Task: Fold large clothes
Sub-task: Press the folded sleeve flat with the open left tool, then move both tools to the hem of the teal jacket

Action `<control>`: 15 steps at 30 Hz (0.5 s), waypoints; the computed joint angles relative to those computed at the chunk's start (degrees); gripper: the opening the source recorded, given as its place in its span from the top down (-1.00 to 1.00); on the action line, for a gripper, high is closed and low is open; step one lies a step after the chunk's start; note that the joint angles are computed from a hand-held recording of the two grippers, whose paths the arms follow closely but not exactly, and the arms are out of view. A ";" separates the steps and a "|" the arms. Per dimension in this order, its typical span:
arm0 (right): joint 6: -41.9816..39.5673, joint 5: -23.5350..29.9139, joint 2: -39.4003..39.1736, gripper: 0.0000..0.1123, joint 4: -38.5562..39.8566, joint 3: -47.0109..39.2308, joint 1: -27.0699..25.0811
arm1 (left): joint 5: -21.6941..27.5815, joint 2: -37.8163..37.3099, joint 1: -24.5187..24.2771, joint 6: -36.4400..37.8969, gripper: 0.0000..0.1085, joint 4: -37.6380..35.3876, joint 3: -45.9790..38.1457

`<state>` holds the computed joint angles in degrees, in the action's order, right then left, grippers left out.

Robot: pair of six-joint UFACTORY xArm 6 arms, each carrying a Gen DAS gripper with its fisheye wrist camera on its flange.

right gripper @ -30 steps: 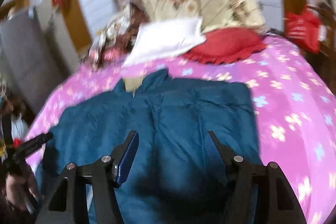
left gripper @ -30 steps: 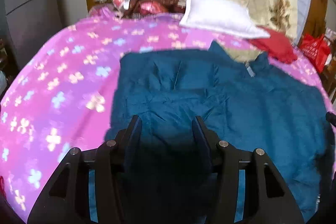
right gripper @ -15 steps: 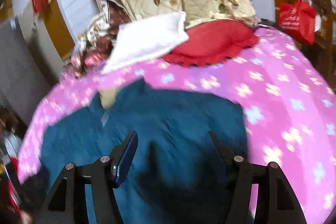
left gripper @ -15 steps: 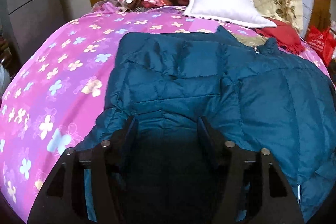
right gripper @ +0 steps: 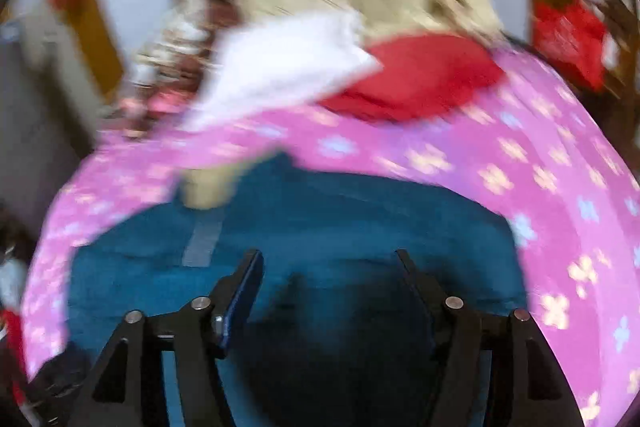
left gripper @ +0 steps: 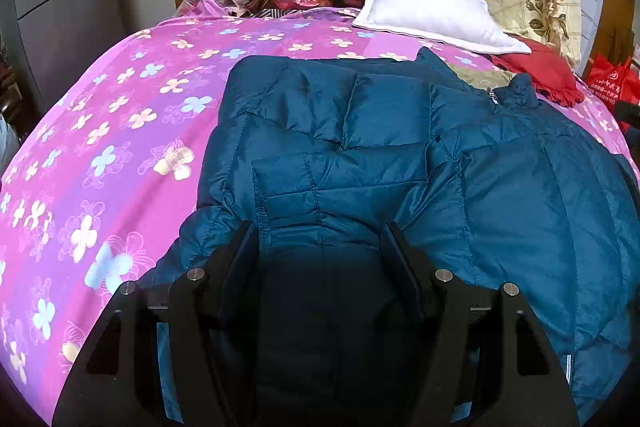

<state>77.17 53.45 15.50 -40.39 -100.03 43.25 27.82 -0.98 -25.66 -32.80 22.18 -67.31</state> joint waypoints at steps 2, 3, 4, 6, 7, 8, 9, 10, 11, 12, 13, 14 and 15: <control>-7.24 0.49 6.68 -0.30 5.58 -7.05 1.51 | 0.03 0.02 -0.02 0.06 -0.20 -0.15 -0.02; -10.77 3.68 10.28 -0.34 8.50 -10.60 1.80 | -0.15 0.00 -0.04 0.36 -0.20 -0.47 0.04; -11.95 5.42 12.25 -0.40 9.17 -11.76 1.95 | -0.42 -0.05 0.01 0.60 -0.22 -0.77 0.18; -8.28 2.90 10.78 -0.43 6.49 -7.98 2.00 | -0.02 0.13 -0.05 0.78 -0.22 -0.86 -0.01; -7.87 3.14 10.39 -0.42 7.08 -7.83 1.98 | 0.21 0.21 -0.09 0.70 -0.22 -0.69 -0.11; -7.69 4.54 10.48 -0.42 7.65 -8.86 2.17 | 0.39 0.32 -0.10 0.66 -0.22 -0.64 -0.25; -7.21 6.47 9.76 -0.41 7.42 -9.62 2.90 | 0.48 0.36 -0.09 0.64 -0.22 -0.63 -0.29; -6.58 7.71 9.22 -0.41 6.06 -9.90 3.73 | 0.45 0.33 -0.06 0.63 -0.22 -0.61 -0.25; -4.79 9.36 7.61 -0.41 2.96 -9.19 5.40 | 0.40 0.32 -0.04 0.65 -0.22 -0.63 -0.23; -2.82 10.69 6.31 -0.41 -0.14 -8.34 7.22 | 0.37 0.35 -0.03 0.74 -0.22 -0.75 -0.25; -1.77 11.36 5.50 -0.43 -2.05 -7.61 8.81 | 0.37 0.37 -0.05 0.74 -0.22 -0.75 -0.26; -1.30 11.78 4.27 -0.45 -3.54 -6.01 10.33 | 0.33 0.41 -0.04 0.73 -0.22 -0.66 -0.26; -1.12 12.83 4.13 -0.55 -4.27 -5.60 11.19 | 0.41 0.35 -0.05 0.70 -0.22 -0.61 -0.26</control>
